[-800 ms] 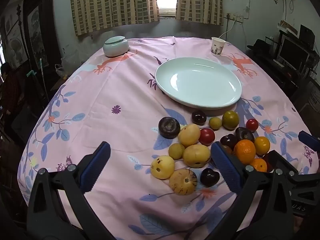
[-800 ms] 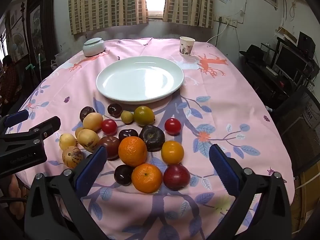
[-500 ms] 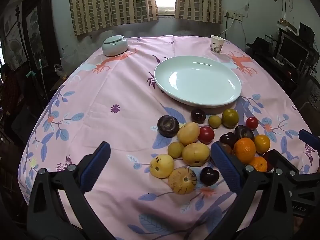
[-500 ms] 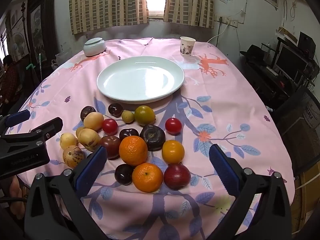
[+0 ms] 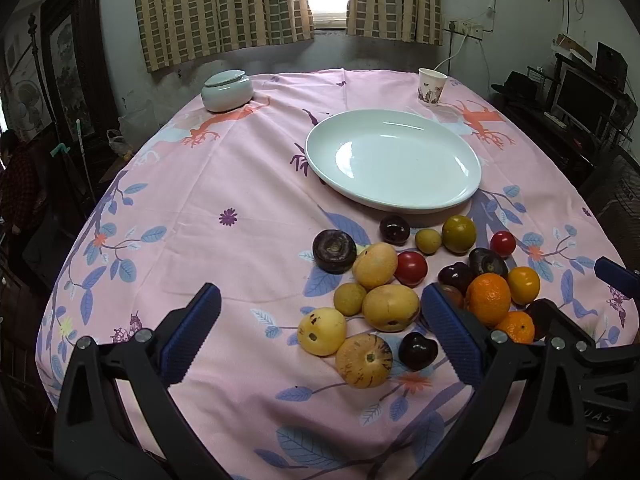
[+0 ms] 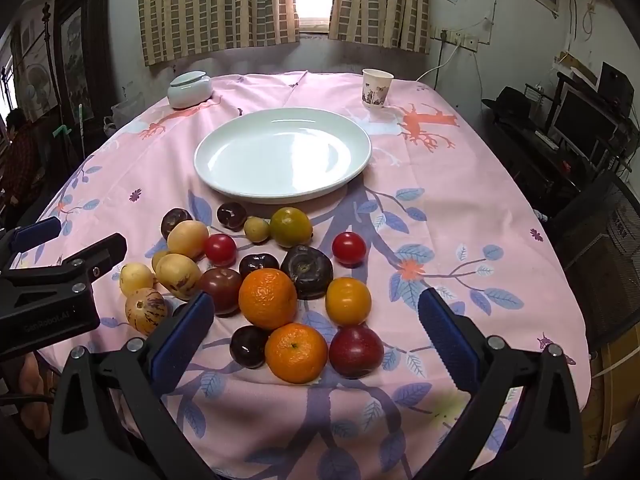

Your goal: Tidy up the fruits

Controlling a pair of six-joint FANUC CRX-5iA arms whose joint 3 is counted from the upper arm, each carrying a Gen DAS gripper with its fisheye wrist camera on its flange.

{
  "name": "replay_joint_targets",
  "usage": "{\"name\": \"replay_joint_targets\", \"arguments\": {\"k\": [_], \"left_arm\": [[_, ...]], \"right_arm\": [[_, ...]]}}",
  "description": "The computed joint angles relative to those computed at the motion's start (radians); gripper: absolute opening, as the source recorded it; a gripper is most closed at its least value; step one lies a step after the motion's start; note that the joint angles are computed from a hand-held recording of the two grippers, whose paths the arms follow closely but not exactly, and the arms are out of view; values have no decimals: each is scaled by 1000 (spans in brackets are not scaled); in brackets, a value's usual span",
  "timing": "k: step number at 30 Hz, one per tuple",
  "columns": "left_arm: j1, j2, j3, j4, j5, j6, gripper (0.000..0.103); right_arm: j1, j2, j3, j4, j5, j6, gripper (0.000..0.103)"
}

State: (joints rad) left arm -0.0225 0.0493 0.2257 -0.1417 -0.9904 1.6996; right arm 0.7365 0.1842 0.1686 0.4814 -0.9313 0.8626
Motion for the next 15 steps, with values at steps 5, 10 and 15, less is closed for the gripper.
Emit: {"name": "replay_joint_targets", "arguments": {"k": [5,10,15], "left_arm": [[-2,1,2,-1,-2,3,101],[-1,1,2,0,-1,1,101],[-2,0,1,1,-1,1,101]], "right_arm": [[-9,10,20,-21,-7,26,102],[-9,10,21,-24,-7,28,102],[-8,17,38,-40,-15,45,102]]}}
